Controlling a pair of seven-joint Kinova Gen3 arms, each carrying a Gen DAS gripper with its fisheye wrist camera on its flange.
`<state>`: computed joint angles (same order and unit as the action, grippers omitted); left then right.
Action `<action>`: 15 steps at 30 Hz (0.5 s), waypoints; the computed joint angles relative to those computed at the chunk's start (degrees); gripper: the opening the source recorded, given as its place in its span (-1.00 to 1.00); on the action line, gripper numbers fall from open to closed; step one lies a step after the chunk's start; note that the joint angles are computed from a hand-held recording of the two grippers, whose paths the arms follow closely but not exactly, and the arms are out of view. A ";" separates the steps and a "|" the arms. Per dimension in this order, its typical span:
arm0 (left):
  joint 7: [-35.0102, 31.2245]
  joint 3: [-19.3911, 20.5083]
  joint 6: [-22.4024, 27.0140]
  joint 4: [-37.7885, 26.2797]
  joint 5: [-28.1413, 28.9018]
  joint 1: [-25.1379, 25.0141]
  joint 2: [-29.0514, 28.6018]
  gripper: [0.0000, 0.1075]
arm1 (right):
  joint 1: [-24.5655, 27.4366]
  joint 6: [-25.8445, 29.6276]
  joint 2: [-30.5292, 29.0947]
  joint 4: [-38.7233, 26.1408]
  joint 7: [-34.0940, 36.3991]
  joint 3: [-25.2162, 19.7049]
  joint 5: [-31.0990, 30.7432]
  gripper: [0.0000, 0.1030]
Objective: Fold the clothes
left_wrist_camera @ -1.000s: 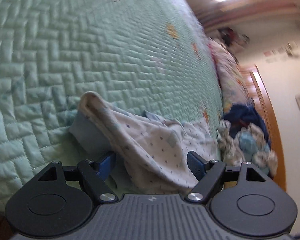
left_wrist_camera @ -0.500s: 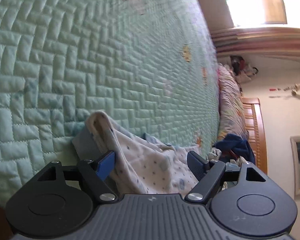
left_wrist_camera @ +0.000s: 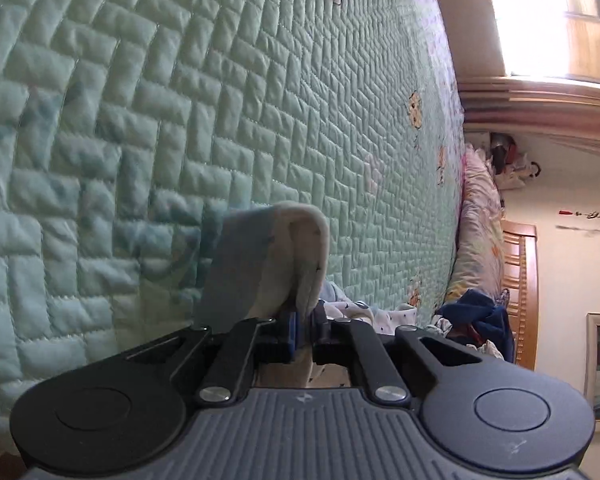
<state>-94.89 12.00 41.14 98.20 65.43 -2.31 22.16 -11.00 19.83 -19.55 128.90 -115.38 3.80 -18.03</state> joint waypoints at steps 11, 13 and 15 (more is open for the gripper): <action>-18.14 -5.38 -0.78 -11.12 -3.08 9.05 -7.72 -0.92 | 0.46 -1.18 -0.46 1.16 -0.14 1.59 -1.08 0.21; -22.80 -0.07 -0.25 -16.43 -4.28 6.18 -7.96 -0.92 | 1.20 -2.29 -1.71 1.90 -0.82 1.12 -0.83 0.20; -27.46 5.24 1.78 -21.74 -5.20 2.96 -7.38 -0.92 | 2.91 -3.33 -3.57 2.60 -2.19 0.15 -0.03 0.21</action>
